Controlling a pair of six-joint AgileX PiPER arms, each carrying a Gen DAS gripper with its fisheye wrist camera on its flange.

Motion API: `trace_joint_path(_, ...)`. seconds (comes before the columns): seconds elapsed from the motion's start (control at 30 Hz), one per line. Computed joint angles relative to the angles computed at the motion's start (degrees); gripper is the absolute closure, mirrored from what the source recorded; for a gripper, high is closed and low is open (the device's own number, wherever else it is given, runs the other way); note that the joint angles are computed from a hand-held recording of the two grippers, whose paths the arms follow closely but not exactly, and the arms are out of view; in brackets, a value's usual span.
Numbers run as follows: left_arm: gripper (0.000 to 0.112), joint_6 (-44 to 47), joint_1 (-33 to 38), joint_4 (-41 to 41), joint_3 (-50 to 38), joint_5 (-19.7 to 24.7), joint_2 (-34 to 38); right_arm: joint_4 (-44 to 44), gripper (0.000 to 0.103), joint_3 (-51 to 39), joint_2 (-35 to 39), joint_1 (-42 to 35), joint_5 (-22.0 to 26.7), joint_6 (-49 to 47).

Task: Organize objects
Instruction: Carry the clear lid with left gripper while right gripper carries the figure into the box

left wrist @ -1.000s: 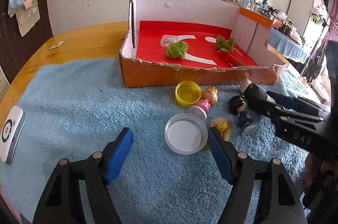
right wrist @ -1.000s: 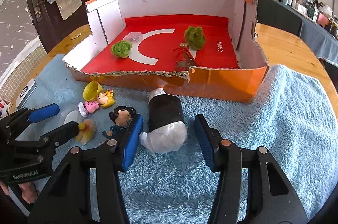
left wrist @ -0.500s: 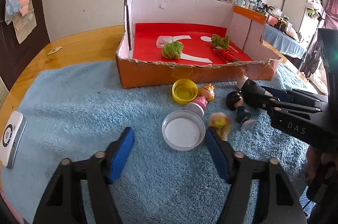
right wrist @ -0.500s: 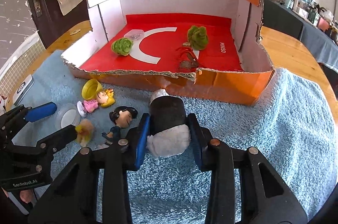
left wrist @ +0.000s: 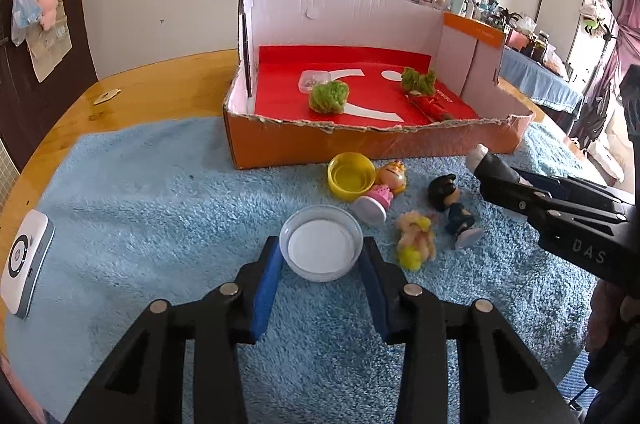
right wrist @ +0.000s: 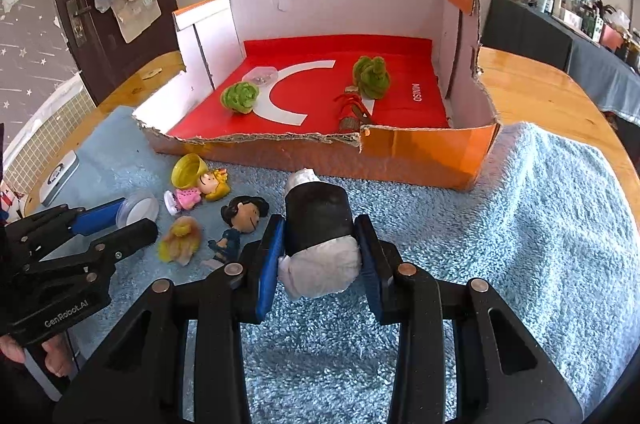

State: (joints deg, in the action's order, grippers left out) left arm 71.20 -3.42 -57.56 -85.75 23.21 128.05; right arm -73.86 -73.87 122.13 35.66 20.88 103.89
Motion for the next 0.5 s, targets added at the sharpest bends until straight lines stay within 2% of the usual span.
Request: trace_joint_path(0.5, 0.071, 4.2, -0.3, -4.5, 1.4, 0.5, -2.9, -5.1, 0.069, 1.1, -2.5, 1.1, -0.8, 3.9)
